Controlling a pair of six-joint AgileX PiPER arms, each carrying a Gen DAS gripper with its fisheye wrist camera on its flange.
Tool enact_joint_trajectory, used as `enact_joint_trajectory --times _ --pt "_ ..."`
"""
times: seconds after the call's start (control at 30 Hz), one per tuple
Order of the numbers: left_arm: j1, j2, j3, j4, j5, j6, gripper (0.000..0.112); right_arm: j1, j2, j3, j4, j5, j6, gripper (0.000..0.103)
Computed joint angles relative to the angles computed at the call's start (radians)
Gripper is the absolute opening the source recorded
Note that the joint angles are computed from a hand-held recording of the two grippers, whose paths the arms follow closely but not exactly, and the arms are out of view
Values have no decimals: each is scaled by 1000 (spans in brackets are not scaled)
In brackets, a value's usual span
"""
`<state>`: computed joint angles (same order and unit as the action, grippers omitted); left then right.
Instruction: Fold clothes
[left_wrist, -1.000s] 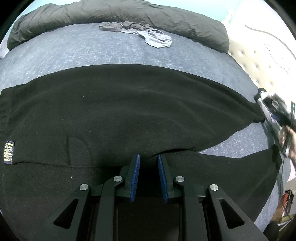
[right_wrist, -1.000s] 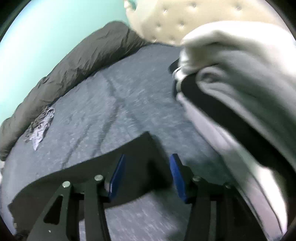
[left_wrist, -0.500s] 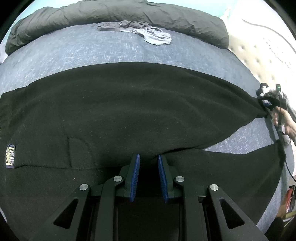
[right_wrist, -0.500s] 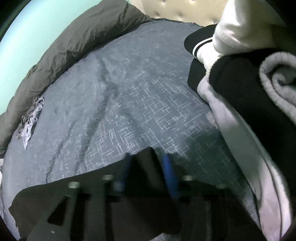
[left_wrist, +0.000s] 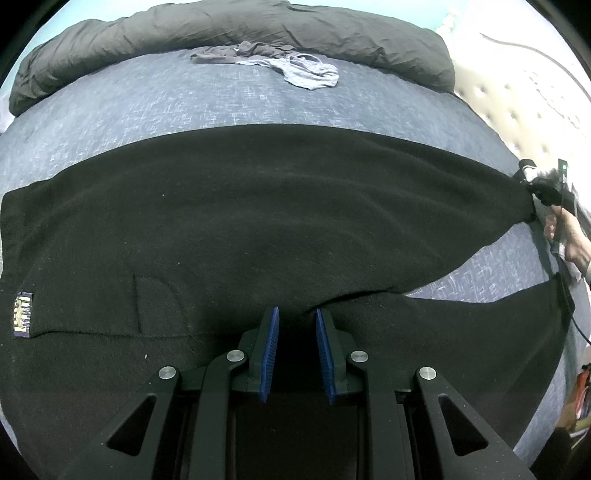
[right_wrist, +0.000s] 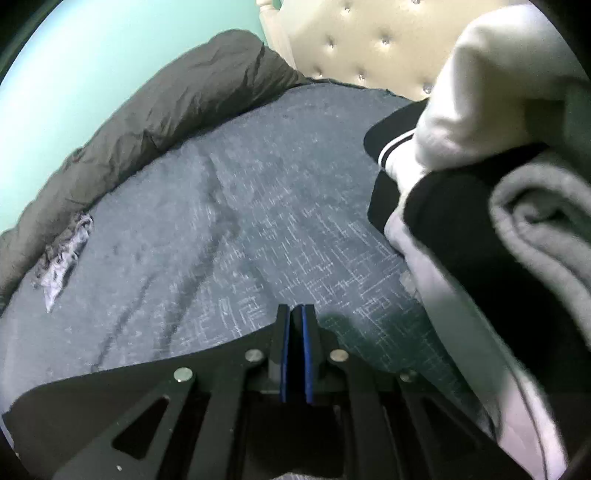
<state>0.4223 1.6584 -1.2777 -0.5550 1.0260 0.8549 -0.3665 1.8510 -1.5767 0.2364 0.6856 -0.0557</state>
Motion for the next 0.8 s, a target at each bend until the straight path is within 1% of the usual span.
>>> enact_joint_trajectory --times 0.07,0.1,0.23,0.3,0.4,0.43,0.47,0.53,0.63,0.77,0.8 --pt "2 3 0 1 0 1 22 16 20 -10 -59 0 52 8" --pt "3 4 0 1 0 2 22 39 37 -30 -140 16 111 11" --pt "0 6 -5 2 3 -1 22 116 44 -39 -480 67 315 11" --pt "1 5 -5 0 4 -1 22 132 8 1 -566 44 373 11" --pt "4 -1 2 -5 5 4 22 127 -84 80 -542 -13 381 12" --pt "6 -3 2 -9 9 7 22 119 -112 100 -502 -28 349 12" --pt "9 -5 2 -14 12 10 22 114 -135 118 -423 -35 277 12" --pt "11 -11 3 -21 20 15 23 99 -179 162 -241 -12 101 12" --pt "15 -17 6 -27 28 21 23 79 -201 210 -103 29 -22 12" --pt "22 -29 10 -37 45 29 23 60 -169 237 -110 73 -20 11" --pt "24 -33 11 -41 49 33 23 44 -183 265 -108 64 -20 8"
